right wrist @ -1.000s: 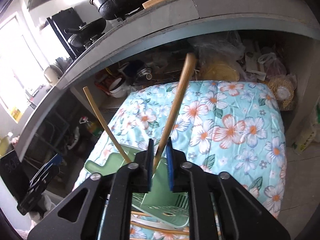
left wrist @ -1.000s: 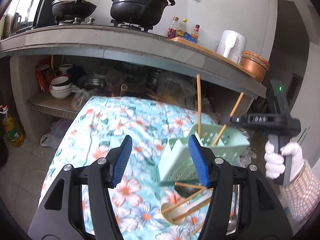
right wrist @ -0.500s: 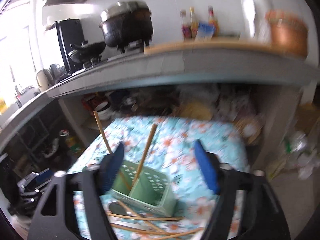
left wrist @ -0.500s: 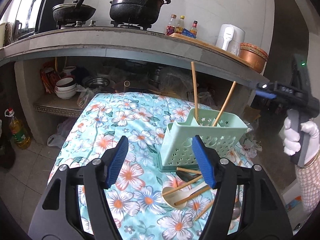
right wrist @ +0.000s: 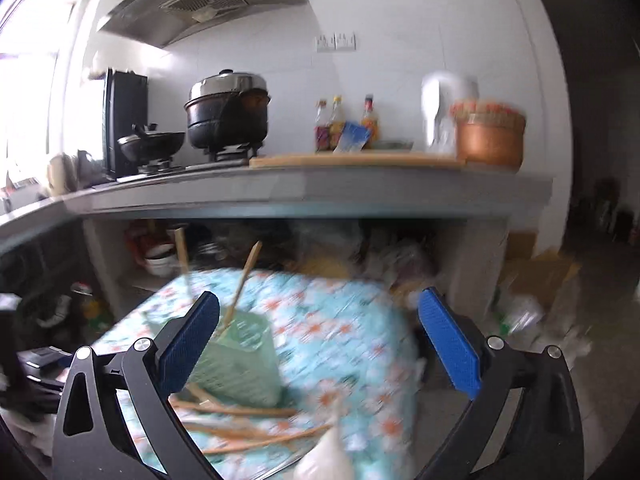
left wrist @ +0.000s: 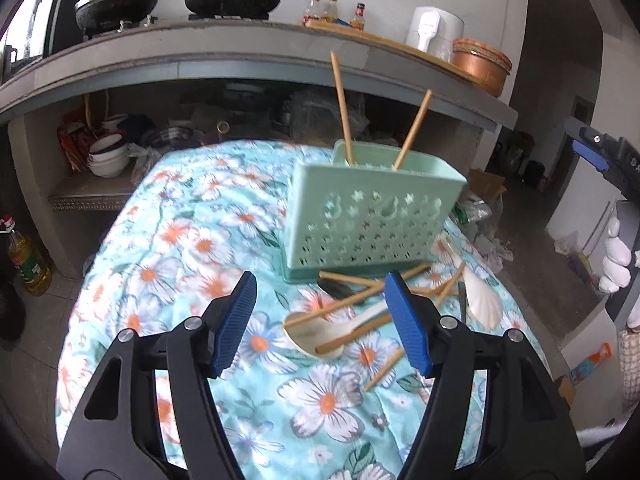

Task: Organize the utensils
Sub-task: 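Move both tools back toward the remaining chopsticks on the bed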

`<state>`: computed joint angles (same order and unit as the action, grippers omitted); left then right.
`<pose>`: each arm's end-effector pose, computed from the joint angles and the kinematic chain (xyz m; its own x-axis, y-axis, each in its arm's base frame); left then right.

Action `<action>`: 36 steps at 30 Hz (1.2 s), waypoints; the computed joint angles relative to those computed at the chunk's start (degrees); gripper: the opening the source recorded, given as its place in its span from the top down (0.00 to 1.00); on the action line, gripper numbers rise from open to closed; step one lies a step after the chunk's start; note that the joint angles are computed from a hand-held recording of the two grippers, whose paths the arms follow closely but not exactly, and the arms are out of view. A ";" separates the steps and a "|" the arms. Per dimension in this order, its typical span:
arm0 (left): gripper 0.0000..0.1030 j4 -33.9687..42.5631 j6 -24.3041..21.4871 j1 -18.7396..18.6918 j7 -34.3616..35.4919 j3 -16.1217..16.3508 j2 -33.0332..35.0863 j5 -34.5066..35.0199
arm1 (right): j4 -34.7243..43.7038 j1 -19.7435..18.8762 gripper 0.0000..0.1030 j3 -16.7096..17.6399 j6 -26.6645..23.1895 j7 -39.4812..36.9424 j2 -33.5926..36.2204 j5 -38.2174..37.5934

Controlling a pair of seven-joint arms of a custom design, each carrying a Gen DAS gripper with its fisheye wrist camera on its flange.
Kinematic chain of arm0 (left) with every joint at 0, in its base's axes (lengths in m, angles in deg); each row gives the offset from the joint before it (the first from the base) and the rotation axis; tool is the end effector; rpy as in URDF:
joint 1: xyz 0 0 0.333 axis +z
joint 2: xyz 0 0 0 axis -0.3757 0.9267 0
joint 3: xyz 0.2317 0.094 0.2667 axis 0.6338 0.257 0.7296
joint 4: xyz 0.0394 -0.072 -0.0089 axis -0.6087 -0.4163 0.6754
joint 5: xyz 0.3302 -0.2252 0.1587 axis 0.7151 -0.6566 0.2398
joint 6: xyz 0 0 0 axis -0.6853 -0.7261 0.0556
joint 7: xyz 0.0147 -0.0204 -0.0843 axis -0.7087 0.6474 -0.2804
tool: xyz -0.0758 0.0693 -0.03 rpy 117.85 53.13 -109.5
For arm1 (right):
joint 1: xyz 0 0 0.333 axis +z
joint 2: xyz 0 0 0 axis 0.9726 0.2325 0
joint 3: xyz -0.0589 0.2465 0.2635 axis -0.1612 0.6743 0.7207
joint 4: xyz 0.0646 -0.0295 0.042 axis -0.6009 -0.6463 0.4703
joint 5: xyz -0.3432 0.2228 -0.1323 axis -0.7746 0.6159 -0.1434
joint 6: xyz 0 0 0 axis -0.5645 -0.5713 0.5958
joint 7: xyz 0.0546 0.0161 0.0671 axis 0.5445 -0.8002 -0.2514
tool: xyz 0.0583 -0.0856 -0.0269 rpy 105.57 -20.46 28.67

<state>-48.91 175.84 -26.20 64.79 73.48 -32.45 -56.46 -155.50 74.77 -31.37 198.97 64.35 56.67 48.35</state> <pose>0.6777 -0.1093 0.5323 -0.1006 -0.9782 0.1814 -0.5784 -0.0909 -0.8106 0.7173 0.0444 0.6550 0.2884 -0.9532 -0.0911 -0.3315 -0.0101 -0.9434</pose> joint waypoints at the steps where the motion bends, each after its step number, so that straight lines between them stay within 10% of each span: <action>1: 0.39 0.32 -0.70 0.54 0.88 -0.95 0.48 -0.63 | -0.52 -0.18 0.06 -0.37 -2.25 1.74 -0.28 -0.15; 8: 0.39 0.99 -2.10 -2.92 -0.95 1.41 2.75 4.67 | 1.04 0.41 0.33 -4.56 -26.16 21.22 2.96 -4.91; 16: 0.39 0.80 -2.96 -0.19 4.42 -3.00 3.81 1.09 | 8.01 0.28 0.64 -5.13 -39.82 40.12 11.10 -10.04; 36: 0.41 1.36 -3.91 4.29 18.41 -8.07 3.81 -14.36 | 15.15 -1.77 0.70 -2.43 -44.18 59.05 19.46 -14.75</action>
